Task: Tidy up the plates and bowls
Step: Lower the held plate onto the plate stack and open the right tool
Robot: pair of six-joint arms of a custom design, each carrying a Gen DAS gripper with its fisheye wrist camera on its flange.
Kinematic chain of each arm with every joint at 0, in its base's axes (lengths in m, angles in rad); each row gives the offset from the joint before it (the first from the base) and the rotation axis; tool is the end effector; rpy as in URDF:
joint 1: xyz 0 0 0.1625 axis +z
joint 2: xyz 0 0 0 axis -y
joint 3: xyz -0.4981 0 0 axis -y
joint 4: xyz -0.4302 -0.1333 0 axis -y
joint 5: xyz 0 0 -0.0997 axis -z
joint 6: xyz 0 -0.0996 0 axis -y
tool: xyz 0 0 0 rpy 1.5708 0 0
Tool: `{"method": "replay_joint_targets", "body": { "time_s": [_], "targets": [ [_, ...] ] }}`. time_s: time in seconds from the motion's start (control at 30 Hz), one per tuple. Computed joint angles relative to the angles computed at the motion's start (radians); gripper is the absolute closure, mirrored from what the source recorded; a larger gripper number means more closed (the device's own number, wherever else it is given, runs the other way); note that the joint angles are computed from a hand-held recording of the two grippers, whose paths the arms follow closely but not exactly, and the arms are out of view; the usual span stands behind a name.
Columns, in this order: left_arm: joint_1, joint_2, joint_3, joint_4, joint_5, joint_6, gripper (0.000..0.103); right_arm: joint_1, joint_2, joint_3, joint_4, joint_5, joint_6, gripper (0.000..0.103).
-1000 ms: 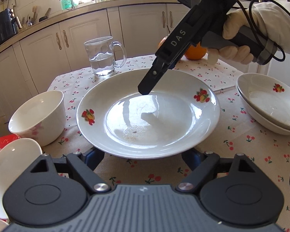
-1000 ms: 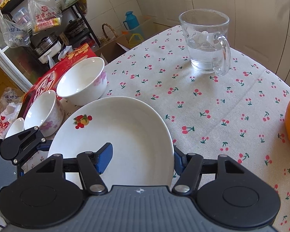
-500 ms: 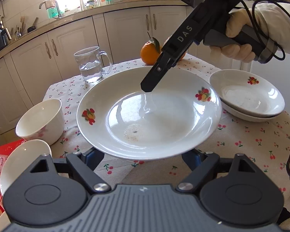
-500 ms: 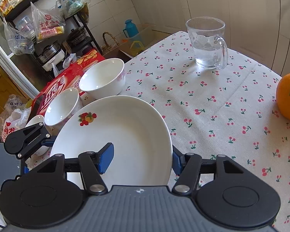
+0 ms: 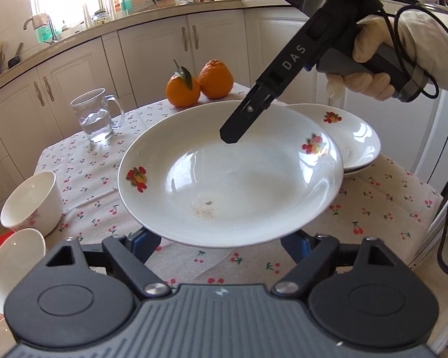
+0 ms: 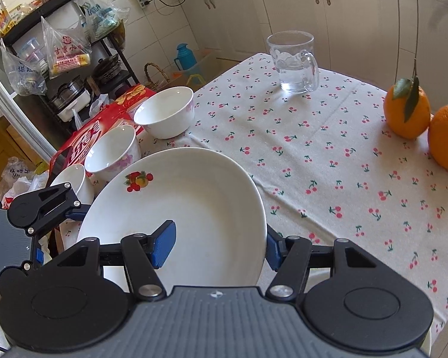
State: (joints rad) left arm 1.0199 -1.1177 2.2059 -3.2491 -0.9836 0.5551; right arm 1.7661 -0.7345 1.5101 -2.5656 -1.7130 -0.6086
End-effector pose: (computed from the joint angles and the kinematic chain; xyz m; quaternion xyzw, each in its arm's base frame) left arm -0.1256 -0.5645 0.2159 0.4094 0.8235 -0.2778 0.2775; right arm 0.2713 -0.7573 0.1206 0.3807 -0.9155 0.0923 0.0915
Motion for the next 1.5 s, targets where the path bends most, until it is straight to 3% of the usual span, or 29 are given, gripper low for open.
{"method": "replay_joint_targets", "body": {
  "time_s": [0.37,0.83,1.5],
  "targets": [
    [-0.024,0.039,-0.026,0.056,-0.077,0.033,0.017,-0.033,-0.118,0.161,-0.139,-0.032,0.033,0.036],
    [-0.014,0.112,-0.105,0.133,-0.164,0.056,0.017,-0.087,-0.189,0.248,-0.248,-0.060,0.069,0.036],
    [-0.007,0.162,-0.158,0.168,-0.163,0.089,0.017,-0.140,-0.193,0.262,-0.272,-0.037,0.093,0.036]
  ]
}}
